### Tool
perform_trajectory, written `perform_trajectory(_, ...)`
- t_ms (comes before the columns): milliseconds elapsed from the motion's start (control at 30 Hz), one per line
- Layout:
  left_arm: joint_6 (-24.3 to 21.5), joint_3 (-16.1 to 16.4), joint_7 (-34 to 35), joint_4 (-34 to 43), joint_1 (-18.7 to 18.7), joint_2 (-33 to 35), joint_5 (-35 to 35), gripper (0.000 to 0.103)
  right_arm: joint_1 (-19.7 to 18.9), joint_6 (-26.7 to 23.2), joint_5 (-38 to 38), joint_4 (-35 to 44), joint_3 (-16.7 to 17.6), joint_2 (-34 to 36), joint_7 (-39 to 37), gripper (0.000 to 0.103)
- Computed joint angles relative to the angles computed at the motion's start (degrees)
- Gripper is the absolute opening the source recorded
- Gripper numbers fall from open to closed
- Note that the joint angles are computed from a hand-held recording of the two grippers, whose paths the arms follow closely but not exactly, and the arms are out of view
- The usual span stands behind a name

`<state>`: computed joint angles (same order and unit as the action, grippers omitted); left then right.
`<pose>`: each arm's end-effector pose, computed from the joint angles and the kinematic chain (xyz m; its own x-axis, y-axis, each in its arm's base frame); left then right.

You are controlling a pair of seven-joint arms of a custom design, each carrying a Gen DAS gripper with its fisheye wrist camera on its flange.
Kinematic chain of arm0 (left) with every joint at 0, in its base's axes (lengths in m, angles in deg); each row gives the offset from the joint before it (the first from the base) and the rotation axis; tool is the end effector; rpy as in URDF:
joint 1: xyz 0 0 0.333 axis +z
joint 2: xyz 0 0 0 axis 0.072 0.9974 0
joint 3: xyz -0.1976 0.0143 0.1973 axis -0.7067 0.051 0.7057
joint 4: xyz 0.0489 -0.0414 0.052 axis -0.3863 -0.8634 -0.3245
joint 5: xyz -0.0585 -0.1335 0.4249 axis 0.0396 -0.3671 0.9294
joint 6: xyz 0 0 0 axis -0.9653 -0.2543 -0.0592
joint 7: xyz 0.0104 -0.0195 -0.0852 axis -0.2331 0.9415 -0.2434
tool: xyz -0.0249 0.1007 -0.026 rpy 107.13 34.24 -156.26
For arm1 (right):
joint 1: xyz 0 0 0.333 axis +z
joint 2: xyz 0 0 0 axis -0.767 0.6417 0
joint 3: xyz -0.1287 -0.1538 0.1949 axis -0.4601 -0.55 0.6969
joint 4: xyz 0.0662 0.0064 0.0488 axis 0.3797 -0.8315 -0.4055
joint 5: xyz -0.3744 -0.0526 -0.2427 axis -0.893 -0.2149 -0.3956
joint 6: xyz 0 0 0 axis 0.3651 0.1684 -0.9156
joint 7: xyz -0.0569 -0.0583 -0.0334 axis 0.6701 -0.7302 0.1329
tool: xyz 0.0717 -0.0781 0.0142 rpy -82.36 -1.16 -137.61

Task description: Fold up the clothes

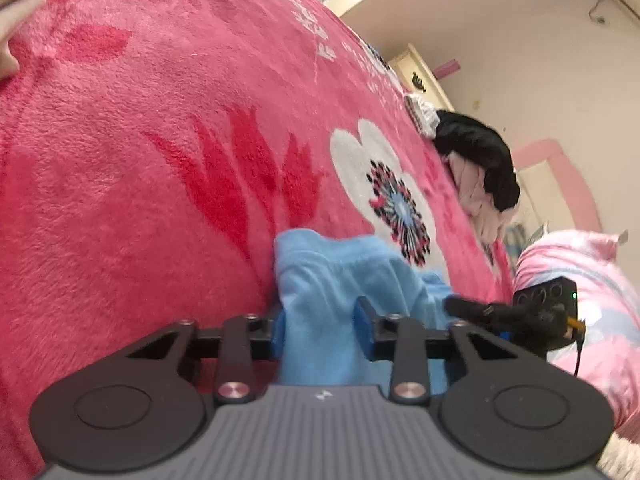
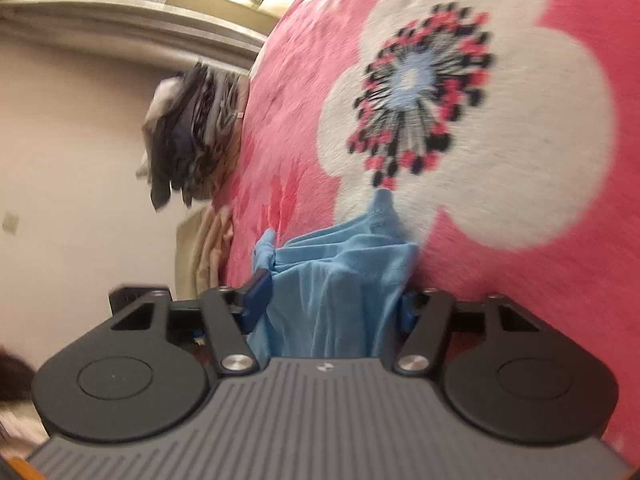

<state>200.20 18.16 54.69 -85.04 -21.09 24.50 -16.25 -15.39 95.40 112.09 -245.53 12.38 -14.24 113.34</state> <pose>0.4485 -0.2924 0.4374 -0.2551 -0.6424 0.7227 -0.9313 -0.0378 -0.3624 0.3717 0.0976 0.4216 -0.0466 -0.5406 -0.8400 -0.8709 0.4338 -0.2308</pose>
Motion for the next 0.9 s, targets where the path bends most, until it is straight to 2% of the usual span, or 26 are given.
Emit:
perform_trajectory(33, 0.74, -0.08, 0.55, -0.08, -0.20, 0.14, -0.65, 0.015, 0.35, -0.54, -0.63, 0.83, 0.14, 1.06, -0.53, 0.023)
perform_trajectory(67, 1.47, -0.17, 1.12, -0.16, -0.40, 0.29, -1.30, 0.012, 0.46, -1.19, -1.10, 1.60, 0.51, 2.14, -0.56, 0.018)
perform_trajectory(133, 2.85, -0.22, 1.80, -0.64, -0.92, -0.08, -3.23, 0.009, 0.50, -0.06, -1.41, 1.90, 1.81, 2.57, -0.93, 0.015)
perform_trajectory(233, 4.05, 0.09, 2.53, -0.65, -1.27, -0.57, -5.37, 0.008, 0.88, 1.84, -2.28, 2.48, 2.79, 2.41, -1.51, 0.013)
perform_trajectory(333, 6.54, 0.65, 4.81, 0.35, -1.24, -0.51, -8.70, 0.008, 2.54, 3.31, -2.58, 4.84, 1.12, 4.14, -2.87, 0.013)
perform_trajectory(433, 10.52, 0.53, 8.34, 3.00, -0.71, 1.26, -10.66, 0.008, 6.40, 6.48, -1.22, 9.07, -2.67, 8.13, -6.99, 0.013)
perform_trajectory(533, 15.32, -0.49, 8.02, 6.17, -0.13, 4.32, -7.29, 0.012, 11.72, 10.20, 1.56, 14.26, -7.18, 13.42, -12.41, 0.013)
perform_trajectory(567, 16.68, -2.18, 3.57, 6.79, 1.39, 5.63, -2.42, 0.014, 13.97, 11.67, 2.98, 16.19, -8.96, 15.45, -14.35, 0.013)
perform_trajectory(600, 17.91, -3.44, -1.93, 7.28, 2.56, 6.91, 3.61, 0.021, 14.46, 12.43, 3.57, 17.89, -8.99, 18.39, -14.77, 0.017)
perform_trajectory(633, 18.89, -4.69, -7.98, 7.71, 3.89, 8.15, 10.28, 0.030, 12.94, 12.08, 2.39, 19.76, -7.30, 22.62, -13.16, 0.022)
perform_trajectory(667, 19.01, -5.10, -12.10, 7.68, 4.49, 8.63, 14.29, 0.031, 9.91, 10.48, 1.25, 21.09, -4.68, 26.08, -9.95, 0.029)
perform_trajectory(700, 18.99, -5.45, -16.10, 7.65, 5.08, 9.05, 18.15, 0.031, 7.75, 9.17, -1.31, 22.33, -3.03, 29.05, -5.88, 0.039)
perform_trajectory(733, 19.82, -5.20, -17.18, 7.03, 4.76, 8.44, 19.31, 0.033, 7.51, 8.57, 0.14, 22.60, -3.38, 30.06, -4.41, 0.038)
perform_trajectory(800, 21.56, -4.80, -19.21, 5.70, 4.24, 7.08, 21.53, 0.044, 6.82, 11.41, 8.98, 20.77, -2.68, 27.75, -7.05, 0.044)
perform_trajectory(833, 22.53, -4.66, -19.86, 4.91, 3.96, 6.08, 22.71, 0.048, 4.63, 13.28, 8.49, 18.64, -0.44, 25.44, -5.47, 0.054)
perform_trajectory(900, 23.62, -4.22, -20.79, 3.48, 3.27, 4.04, 24.98, 0.048, -2.48, 15.22, 4.50, 14.16, 6.40, 20.72, 1.52, 0.059)
